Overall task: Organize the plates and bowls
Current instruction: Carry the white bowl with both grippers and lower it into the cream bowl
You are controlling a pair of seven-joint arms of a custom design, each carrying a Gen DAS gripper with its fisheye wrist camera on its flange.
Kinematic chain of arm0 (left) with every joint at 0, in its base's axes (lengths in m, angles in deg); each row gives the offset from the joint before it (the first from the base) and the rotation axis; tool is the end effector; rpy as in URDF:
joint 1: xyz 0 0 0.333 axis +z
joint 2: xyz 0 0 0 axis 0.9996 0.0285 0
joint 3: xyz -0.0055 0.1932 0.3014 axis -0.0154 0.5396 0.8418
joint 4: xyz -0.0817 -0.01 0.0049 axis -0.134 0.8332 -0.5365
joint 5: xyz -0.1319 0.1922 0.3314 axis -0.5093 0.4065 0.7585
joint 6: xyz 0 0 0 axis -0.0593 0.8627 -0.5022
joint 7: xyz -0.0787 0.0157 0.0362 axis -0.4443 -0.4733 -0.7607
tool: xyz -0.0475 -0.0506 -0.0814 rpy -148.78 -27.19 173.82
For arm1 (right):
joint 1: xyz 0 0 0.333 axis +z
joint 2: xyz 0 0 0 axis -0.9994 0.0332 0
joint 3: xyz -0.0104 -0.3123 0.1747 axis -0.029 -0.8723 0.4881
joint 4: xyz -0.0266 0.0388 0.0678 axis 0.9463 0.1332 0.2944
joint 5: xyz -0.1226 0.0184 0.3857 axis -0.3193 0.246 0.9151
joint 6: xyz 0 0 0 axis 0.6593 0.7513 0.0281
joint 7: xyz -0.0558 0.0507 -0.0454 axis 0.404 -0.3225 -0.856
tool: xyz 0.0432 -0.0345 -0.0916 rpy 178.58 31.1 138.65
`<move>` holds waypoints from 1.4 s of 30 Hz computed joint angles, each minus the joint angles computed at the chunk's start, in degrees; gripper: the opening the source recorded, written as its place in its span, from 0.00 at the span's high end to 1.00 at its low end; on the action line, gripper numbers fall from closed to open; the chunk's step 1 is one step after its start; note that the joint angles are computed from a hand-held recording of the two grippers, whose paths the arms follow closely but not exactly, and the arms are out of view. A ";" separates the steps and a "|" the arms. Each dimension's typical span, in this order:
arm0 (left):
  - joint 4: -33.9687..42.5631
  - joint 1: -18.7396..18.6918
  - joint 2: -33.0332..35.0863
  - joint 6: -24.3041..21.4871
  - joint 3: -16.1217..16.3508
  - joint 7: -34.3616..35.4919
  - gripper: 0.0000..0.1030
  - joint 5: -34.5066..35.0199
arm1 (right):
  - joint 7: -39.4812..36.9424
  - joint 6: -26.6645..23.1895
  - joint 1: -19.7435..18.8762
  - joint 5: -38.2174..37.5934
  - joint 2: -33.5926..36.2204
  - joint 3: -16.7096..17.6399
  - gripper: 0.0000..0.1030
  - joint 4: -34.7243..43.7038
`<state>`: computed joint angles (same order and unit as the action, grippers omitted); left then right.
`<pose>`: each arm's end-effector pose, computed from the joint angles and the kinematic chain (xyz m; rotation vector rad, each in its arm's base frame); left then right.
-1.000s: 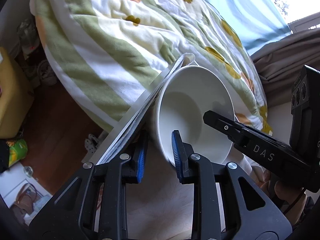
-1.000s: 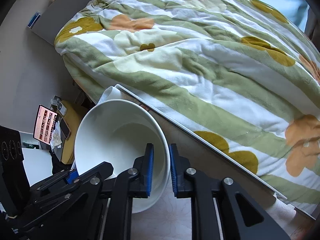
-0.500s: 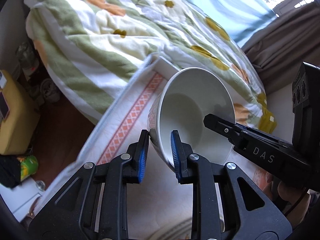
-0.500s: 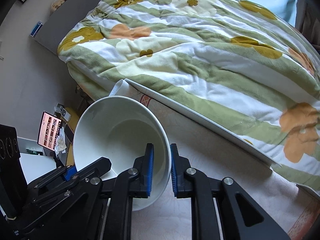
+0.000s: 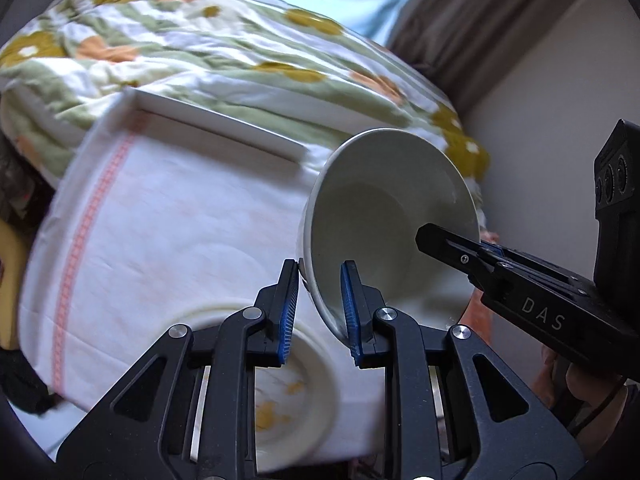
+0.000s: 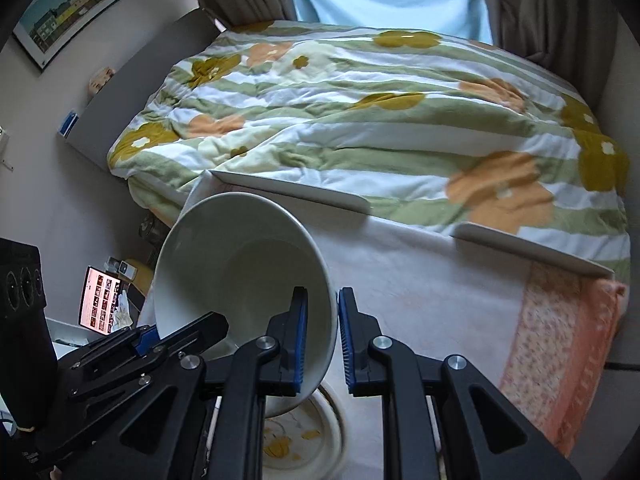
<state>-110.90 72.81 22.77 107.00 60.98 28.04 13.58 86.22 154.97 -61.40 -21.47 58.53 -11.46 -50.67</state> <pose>0.3893 -0.3242 0.4521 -2.4262 1.6752 -0.8682 0.4658 0.3189 0.4727 -2.2346 1.4592 0.0319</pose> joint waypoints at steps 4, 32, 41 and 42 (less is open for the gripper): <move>5.33 -2.69 5.19 0.18 -2.95 -4.10 0.81 3.71 | 0.39 -0.18 -1.97 -2.02 -9.30 -2.79 0.86 -9.09; 23.93 -23.54 24.30 -14.61 6.46 7.80 0.81 8.12 | 7.92 2.83 -2.61 -1.37 -24.86 -12.56 0.86 -32.35; 29.23 -26.01 26.95 -22.22 7.55 8.42 0.81 14.25 | 9.28 3.34 -2.75 -1.66 -25.39 -13.53 0.86 -33.39; 29.53 -26.15 27.07 -22.85 7.55 8.42 0.81 14.71 | 9.39 3.27 -2.74 -1.70 -25.44 -13.47 0.86 -33.46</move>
